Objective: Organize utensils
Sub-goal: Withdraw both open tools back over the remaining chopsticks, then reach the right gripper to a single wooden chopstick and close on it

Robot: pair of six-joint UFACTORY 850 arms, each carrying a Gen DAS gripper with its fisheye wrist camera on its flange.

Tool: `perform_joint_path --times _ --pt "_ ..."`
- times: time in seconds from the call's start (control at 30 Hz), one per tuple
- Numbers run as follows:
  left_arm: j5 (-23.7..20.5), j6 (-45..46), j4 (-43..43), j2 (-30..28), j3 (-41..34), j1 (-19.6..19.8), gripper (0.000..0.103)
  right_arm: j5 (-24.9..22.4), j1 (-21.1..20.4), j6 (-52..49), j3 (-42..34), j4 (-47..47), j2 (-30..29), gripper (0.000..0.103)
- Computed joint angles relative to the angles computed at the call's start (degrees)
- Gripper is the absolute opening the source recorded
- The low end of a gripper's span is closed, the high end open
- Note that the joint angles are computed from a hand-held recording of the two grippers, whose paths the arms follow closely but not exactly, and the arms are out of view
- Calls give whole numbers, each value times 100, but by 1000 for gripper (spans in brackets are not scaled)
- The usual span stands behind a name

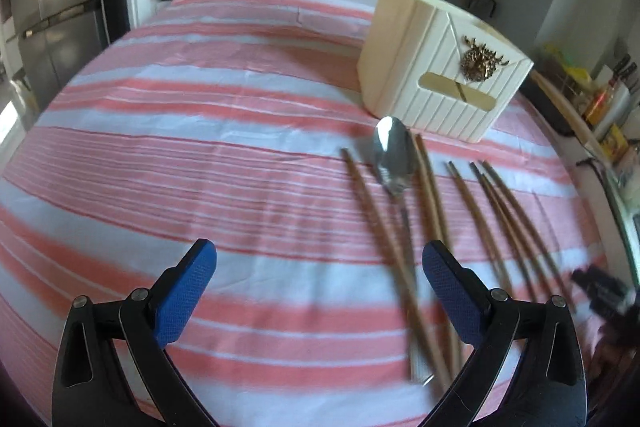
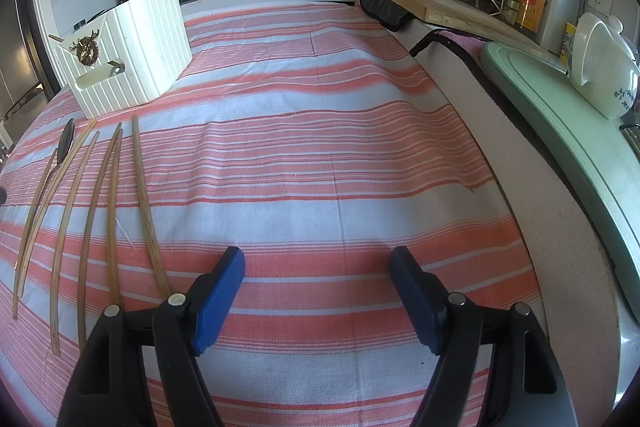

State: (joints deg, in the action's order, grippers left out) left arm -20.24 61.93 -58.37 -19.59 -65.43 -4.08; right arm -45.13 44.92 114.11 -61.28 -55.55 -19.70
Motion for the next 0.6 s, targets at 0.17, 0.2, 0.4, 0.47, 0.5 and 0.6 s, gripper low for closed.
perform_joint_path --times 0.17,0.2,0.4,0.47,0.5,0.6 --pt "651 -1603 1387 -218 -123 -342 102 1 -1 -4 -9 2 -6 77" --pt "665 -1743 1510 -262 -153 -352 102 1 -1 -4 -9 2 -6 77" --pt "941 -2833 2804 -320 -152 -444 102 2 -2 -11 -11 6 -6 77" --pt "928 -3146 3254 -309 -140 -456 102 4 -3 -9 -5 4 -1 77" --pt "914 -3170 3338 -283 -115 -453 102 5 -3 -9 -9 4 -5 77" --pt "810 -2786 3262 -196 -28 -405 102 5 -3 -9 -9 4 -5 77"
